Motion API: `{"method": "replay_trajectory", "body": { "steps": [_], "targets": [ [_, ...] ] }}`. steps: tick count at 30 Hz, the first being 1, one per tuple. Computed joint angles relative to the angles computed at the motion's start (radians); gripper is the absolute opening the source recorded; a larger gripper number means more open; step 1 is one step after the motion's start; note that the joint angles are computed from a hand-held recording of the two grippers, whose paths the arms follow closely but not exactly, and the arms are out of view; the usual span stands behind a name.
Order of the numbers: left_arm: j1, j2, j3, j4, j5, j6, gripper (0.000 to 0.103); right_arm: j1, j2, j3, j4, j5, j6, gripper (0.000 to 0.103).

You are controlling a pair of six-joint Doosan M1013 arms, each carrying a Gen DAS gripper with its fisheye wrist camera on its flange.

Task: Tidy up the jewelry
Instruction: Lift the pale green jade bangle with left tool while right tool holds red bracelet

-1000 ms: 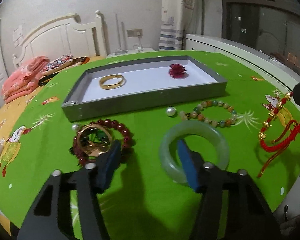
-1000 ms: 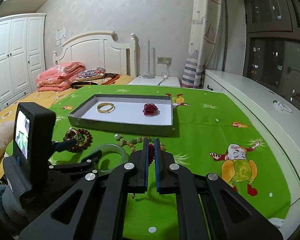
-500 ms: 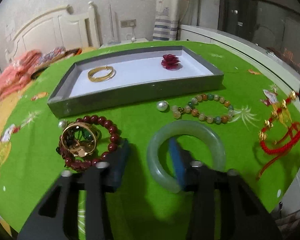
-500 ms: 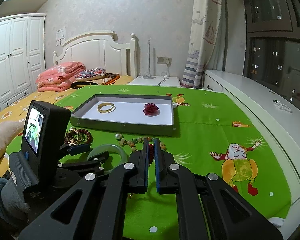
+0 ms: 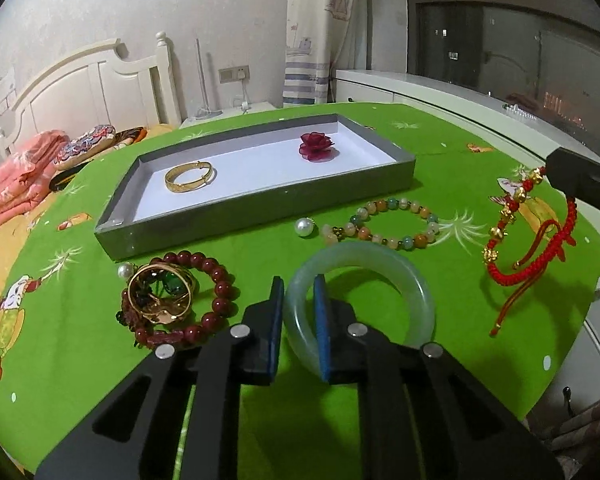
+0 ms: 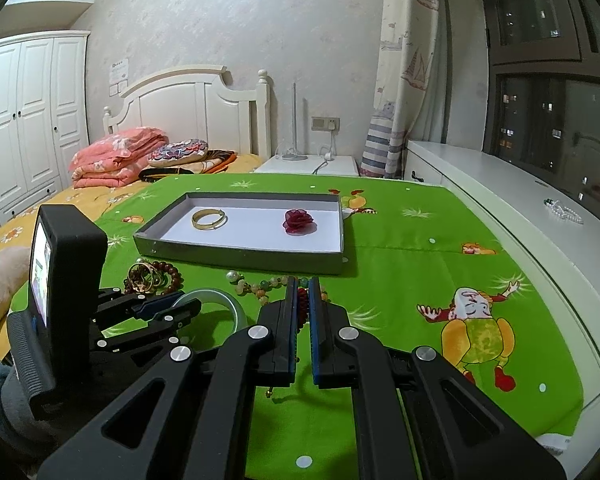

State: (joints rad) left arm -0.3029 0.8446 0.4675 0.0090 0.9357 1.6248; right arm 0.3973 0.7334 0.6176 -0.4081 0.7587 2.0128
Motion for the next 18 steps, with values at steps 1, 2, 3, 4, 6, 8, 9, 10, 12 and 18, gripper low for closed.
{"method": "replay_trajectory", "body": {
  "steps": [1,2,3,4,6,8,9,10,12,18],
  "targets": [
    [0.002,0.001,-0.004,-0.006,0.004,-0.004,0.014,0.000,0.001,-0.002,-0.001,0.000,-0.002,0.006],
    [0.005,-0.001,-0.002,-0.012,0.004,-0.004,0.014,0.001,0.002,-0.003,-0.003,-0.001,-0.002,0.006],
    [0.007,-0.003,0.000,-0.015,0.001,-0.008,0.014,0.001,0.002,-0.005,-0.003,-0.003,-0.004,0.006],
    [0.008,-0.009,0.008,-0.014,-0.008,-0.013,0.014,0.001,0.004,-0.008,-0.005,-0.004,-0.006,0.006],
    [0.009,-0.018,0.025,-0.006,-0.030,-0.025,0.014,0.003,0.005,-0.012,-0.011,-0.007,-0.006,0.006],
    [0.012,-0.027,0.037,-0.001,-0.051,-0.034,0.014,0.005,0.005,-0.014,-0.018,-0.016,-0.006,0.006],
    [0.013,-0.030,0.041,0.001,-0.056,-0.038,0.014,0.007,0.006,-0.015,-0.023,-0.020,-0.006,0.006],
    [0.014,-0.030,0.041,0.004,-0.060,-0.045,0.014,0.009,0.007,-0.019,-0.027,-0.020,-0.008,0.006],
    [0.017,-0.033,0.046,0.006,-0.069,-0.053,0.014,0.011,0.015,-0.035,-0.028,-0.017,-0.020,0.006],
    [0.019,-0.053,0.081,0.021,-0.119,-0.056,0.014,0.018,0.035,-0.072,-0.024,-0.011,-0.050,0.006]
  ]
}}
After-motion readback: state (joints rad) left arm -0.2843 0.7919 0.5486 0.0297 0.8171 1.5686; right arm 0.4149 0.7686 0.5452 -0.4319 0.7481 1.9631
